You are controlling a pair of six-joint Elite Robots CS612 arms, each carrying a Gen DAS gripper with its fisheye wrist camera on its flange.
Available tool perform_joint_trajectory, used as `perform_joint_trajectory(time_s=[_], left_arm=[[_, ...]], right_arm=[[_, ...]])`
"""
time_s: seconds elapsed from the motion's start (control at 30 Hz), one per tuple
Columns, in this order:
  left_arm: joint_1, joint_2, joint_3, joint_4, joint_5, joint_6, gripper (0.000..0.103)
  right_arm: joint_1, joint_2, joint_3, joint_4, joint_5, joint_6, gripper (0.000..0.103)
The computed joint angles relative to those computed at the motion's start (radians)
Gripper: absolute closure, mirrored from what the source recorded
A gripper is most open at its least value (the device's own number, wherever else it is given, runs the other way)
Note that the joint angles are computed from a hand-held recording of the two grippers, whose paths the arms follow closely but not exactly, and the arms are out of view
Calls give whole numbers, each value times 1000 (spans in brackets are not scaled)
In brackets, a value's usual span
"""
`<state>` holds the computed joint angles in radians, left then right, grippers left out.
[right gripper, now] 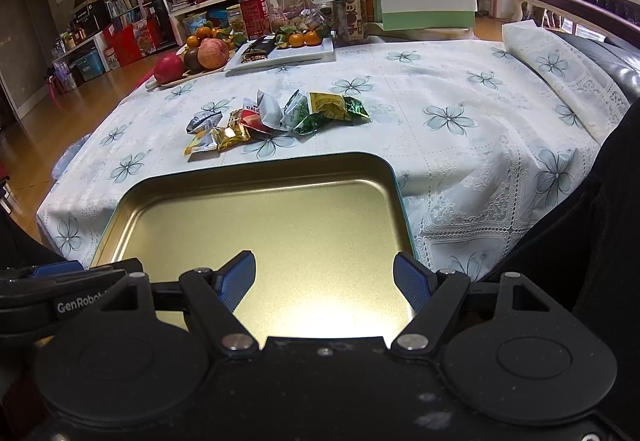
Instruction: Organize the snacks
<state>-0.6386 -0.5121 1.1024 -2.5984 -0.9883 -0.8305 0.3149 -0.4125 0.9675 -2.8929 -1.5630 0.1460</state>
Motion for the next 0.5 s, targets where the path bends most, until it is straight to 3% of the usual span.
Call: perform_joint_trajectory(time_s=[0.5], left_arm=[[-13, -2, 9, -19, 79, 19, 39]], right_arm=[[4, 0, 2, -42, -1, -30, 23]])
